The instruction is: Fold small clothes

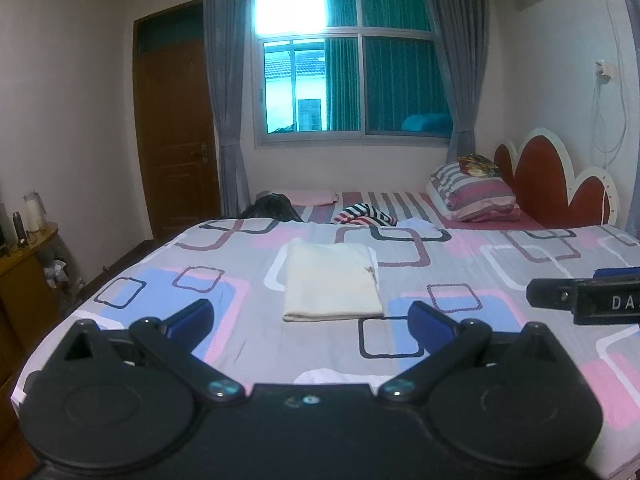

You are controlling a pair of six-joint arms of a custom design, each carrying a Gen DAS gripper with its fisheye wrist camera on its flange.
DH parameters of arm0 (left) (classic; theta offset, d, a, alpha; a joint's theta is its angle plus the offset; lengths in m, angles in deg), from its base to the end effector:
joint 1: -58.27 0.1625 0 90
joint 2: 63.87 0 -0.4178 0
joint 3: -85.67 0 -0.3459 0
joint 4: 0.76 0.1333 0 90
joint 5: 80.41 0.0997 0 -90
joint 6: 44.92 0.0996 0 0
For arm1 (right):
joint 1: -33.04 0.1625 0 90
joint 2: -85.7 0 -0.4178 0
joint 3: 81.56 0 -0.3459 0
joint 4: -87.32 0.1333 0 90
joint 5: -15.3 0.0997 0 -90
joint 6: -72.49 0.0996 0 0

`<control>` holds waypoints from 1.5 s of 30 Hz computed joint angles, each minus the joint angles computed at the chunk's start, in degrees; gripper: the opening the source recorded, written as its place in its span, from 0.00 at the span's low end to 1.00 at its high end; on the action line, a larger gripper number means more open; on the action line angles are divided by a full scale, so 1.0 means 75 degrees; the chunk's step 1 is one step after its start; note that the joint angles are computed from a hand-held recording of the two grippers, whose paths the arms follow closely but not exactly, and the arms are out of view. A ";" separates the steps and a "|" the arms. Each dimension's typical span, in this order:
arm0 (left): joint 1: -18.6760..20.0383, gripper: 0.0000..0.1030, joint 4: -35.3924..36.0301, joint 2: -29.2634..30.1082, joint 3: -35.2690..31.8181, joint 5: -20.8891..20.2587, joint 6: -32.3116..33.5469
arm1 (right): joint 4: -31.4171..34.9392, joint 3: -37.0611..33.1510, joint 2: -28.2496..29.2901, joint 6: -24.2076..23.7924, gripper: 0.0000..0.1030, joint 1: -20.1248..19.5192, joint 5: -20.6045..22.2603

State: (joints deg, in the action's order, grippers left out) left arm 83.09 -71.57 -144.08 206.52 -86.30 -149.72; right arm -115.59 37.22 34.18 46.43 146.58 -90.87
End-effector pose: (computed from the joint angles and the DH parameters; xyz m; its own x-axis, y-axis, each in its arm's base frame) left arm -0.2426 -0.3682 0.2576 -0.6294 -0.3200 -0.7082 0.5965 0.3852 -0.7042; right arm 0.3092 -0.4454 0.1750 -0.7398 -0.4621 0.4890 -0.6726 0.4874 -0.5569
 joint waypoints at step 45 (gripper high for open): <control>0.0130 1.00 -0.1473 0.0025 0.0203 -0.0012 0.1292 | 0.0236 -0.0038 -0.0082 -0.0107 1.00 -0.0121 0.0015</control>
